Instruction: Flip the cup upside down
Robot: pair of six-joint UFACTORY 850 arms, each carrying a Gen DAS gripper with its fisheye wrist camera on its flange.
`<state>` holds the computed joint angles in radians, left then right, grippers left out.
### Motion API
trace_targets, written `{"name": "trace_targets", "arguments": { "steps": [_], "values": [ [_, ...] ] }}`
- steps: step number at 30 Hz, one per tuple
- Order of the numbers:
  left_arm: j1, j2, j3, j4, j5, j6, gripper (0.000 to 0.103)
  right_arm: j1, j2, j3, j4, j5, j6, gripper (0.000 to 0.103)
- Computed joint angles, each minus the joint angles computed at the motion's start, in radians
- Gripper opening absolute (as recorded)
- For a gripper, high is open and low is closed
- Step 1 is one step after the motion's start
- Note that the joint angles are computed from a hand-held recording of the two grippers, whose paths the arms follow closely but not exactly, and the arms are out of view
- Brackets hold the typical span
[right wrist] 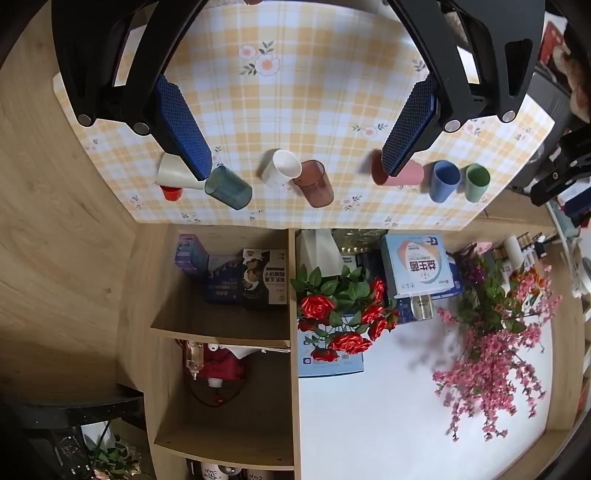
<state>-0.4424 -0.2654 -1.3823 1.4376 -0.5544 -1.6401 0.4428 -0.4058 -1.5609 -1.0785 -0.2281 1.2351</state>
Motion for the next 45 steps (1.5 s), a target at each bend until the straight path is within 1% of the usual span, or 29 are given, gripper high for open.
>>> {"name": "trace_targets", "arguments": {
  "steps": [1, 3, 5, 25, 31, 45],
  "values": [
    [0.0, 0.0, 0.0, 0.0, 0.0, 0.002, 0.097, 0.0, 0.001, 0.003, -0.03, 0.002, 0.029, 0.09],
    [0.0, 0.0, 0.001, 0.008, -0.002, -0.005, 0.097, 0.0, 0.0, 0.002, -0.015, 0.002, 0.015, 0.09],
    [-0.001, 0.001, 0.002, 0.014, -0.002, -0.013, 0.097, 0.0, 0.002, 0.004, -0.035, 0.005, 0.036, 0.09],
    [0.001, -0.005, -0.007, -0.001, 0.004, 0.008, 0.097, 0.001, 0.003, 0.004, -0.028, 0.003, 0.031, 0.09],
    [-0.01, -0.01, -0.008, 0.0, -0.003, 0.002, 0.097, 0.001, 0.003, 0.004, -0.023, 0.003, 0.025, 0.09],
    [-0.013, -0.019, -0.018, -0.005, 0.0, 0.004, 0.097, 0.0, 0.002, 0.003, -0.021, 0.003, 0.023, 0.09]
  ]
}}
